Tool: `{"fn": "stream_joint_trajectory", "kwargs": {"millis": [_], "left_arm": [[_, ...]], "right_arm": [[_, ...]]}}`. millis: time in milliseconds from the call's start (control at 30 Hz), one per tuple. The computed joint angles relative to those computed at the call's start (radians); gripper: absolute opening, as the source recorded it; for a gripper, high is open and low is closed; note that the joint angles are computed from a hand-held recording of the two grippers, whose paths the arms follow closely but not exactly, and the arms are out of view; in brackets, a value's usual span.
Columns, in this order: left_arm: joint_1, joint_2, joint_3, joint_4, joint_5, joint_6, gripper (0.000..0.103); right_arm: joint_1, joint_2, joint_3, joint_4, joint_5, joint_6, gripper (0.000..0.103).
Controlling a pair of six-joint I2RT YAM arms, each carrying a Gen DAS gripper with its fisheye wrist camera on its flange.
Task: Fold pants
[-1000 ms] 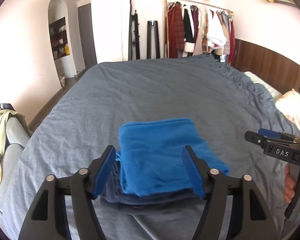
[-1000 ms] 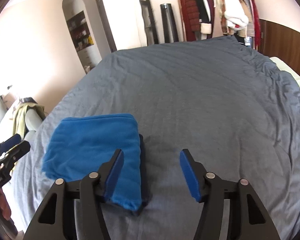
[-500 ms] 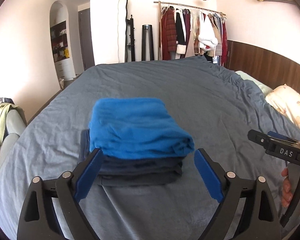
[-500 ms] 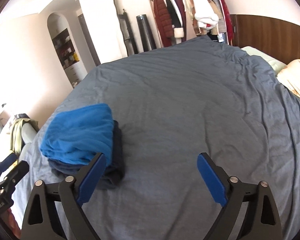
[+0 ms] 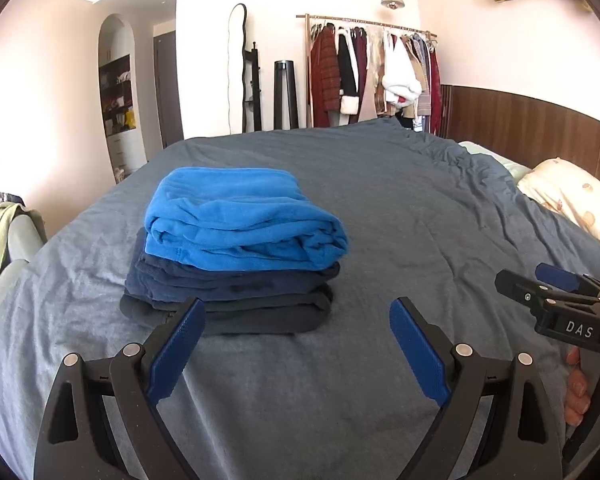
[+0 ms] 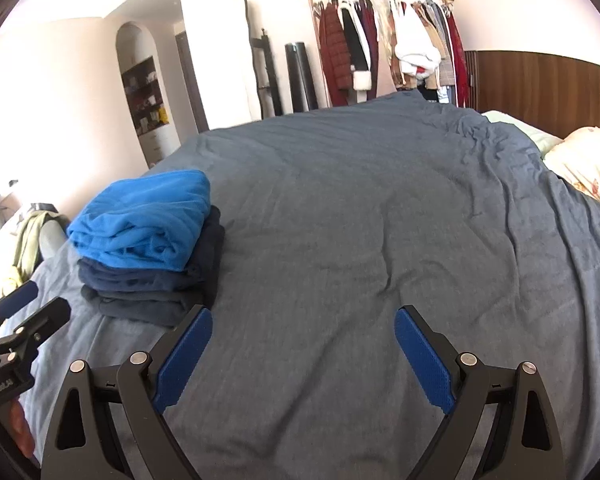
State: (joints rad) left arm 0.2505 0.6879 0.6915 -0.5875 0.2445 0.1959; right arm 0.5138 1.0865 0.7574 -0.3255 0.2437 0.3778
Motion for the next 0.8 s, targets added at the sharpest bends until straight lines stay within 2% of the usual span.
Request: {"fn": "stream_joint_trajectory", "kwargs": {"millis": [133,367,433,700,800], "left_arm": [[-0.018,-0.093,0.002,-0.072,-0.018,-0.012,0.095],[0.010,-0.200,0.036,-0.215,0.000,0.025,0.095],[0.051,-0.230,0.046,-0.260,0.039,0.032,0.096],[0.141,-0.345,0.088,-0.426,0.103,0.080,0.097],[0.102,-0.373,0.103,-0.461,0.070,0.057,0.098]], "right_arm": [[0.022,-0.100,-0.056,-0.013,0.014,-0.011,0.093],[0.126,-0.256,-0.074,-0.151,0.127,0.042,0.093],[0.154,-0.292,-0.068,-0.197,0.137,0.052,0.093],[0.323,-0.428,-0.048,-0.371,0.316,0.136,0.093],[0.397,-0.467,-0.036,-0.448,0.381,0.193,0.093]]}}
